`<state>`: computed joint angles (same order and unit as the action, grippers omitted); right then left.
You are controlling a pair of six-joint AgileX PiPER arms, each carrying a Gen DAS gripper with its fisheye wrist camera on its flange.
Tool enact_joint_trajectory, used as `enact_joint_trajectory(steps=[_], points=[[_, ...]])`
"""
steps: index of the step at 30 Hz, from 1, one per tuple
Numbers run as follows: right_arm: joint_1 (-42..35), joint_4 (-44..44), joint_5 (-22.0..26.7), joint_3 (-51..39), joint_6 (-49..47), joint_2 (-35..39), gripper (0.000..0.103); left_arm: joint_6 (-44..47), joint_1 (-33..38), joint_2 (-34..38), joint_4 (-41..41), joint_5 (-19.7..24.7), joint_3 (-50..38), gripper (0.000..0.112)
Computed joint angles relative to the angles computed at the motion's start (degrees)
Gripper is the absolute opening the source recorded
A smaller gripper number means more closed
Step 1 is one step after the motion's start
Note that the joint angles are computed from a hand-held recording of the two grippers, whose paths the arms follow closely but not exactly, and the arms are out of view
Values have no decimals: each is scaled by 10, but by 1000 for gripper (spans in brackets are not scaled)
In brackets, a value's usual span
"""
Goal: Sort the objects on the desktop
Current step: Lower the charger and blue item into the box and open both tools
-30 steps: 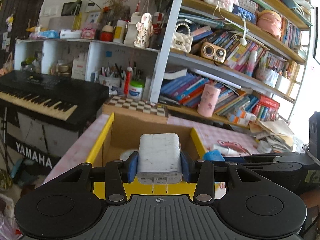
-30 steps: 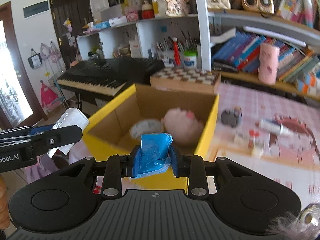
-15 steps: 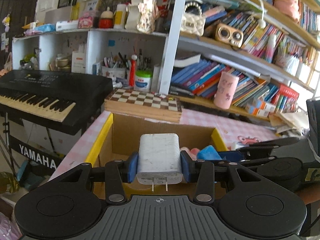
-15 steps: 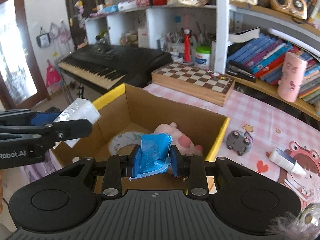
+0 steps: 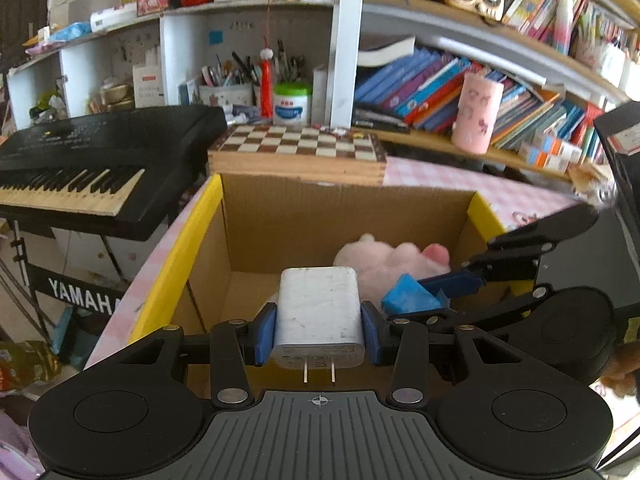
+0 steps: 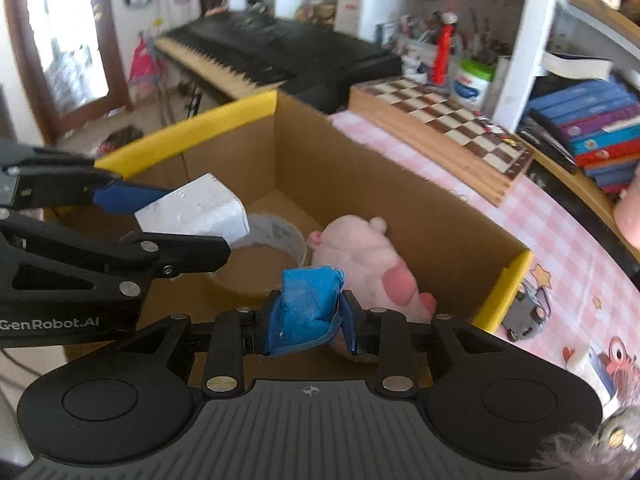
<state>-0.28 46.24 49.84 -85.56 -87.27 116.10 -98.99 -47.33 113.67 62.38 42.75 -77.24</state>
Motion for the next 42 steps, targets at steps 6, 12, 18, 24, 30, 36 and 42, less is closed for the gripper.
enact_joint_trajectory(steps=[6,12,18,24,30,36,42], points=[[14,-35,17,-27,-14,16,28,42,15,10,-26,-9,-10,42],[22,-64,30,-44,-4,23,28,54,20,20,-34,-12,-20,42],[26,-71,29,-47,-4,24,28,50,15,26,-31,0,-26,42],[25,-68,23,-42,-9,22,28,20,4,23,-6,11,-20,42],[18,-40,9,-27,-17,14,34,-5,-10,18,21,34,-22,53],[1,13,-13,10,-42,-7,54,-38,-34,4,56,71,-13,67],[-19,76,-34,54,-85,-41,58,-77,-56,-14,83,99,1,74]])
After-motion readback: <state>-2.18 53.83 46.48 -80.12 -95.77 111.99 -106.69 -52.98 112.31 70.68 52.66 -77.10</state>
